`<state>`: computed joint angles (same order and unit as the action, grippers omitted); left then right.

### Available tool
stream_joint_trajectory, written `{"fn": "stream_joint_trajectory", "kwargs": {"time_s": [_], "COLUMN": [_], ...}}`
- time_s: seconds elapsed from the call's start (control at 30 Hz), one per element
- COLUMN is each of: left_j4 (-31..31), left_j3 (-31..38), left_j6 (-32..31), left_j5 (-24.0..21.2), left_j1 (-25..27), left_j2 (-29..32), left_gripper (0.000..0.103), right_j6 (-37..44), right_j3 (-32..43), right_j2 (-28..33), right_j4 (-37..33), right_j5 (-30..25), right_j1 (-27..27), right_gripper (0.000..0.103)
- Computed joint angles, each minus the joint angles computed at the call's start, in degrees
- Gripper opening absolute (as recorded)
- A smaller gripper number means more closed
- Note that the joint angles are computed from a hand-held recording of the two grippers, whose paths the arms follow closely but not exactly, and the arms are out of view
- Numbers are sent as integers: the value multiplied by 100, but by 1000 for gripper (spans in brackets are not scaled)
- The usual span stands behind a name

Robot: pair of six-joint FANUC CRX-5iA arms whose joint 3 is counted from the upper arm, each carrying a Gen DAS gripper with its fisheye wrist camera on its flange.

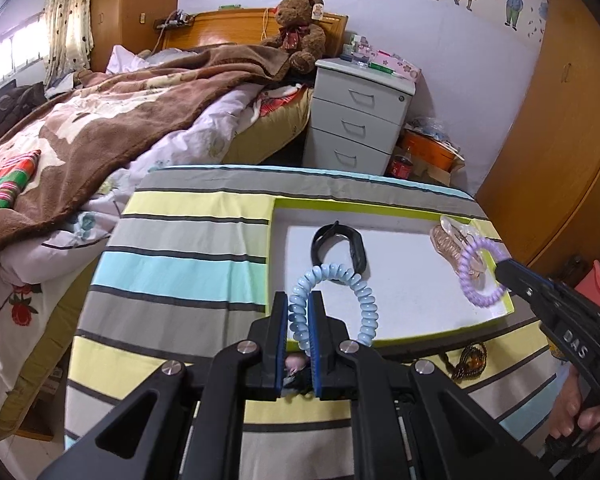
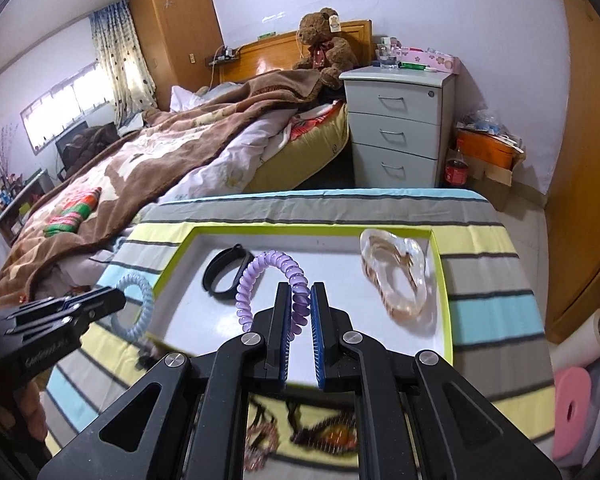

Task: Organize jewelry
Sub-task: 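Carry the blue coil with the left gripper while the right carries the lavender coil into the box, then open the left gripper to drop the blue coil while the right releases the lavender coil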

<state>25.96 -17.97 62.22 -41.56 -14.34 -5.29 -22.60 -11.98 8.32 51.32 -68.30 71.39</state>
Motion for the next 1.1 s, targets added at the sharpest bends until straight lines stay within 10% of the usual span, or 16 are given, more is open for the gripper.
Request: {"fn": "stream_joint_trajectory", "kwargs": {"time_s": [1.1], "left_j4": [-485], "left_j3": [597], "left_j6": [643], "left_j5": [-250], "left_j1": [-278], "left_j2": [855], "left_gripper": [10], "right_j6": [1183], "right_j3": [566], "right_j2": [573], "right_j4": [-932], "right_j5": [637], "right_j1": [-953], "right_gripper": [10]}}
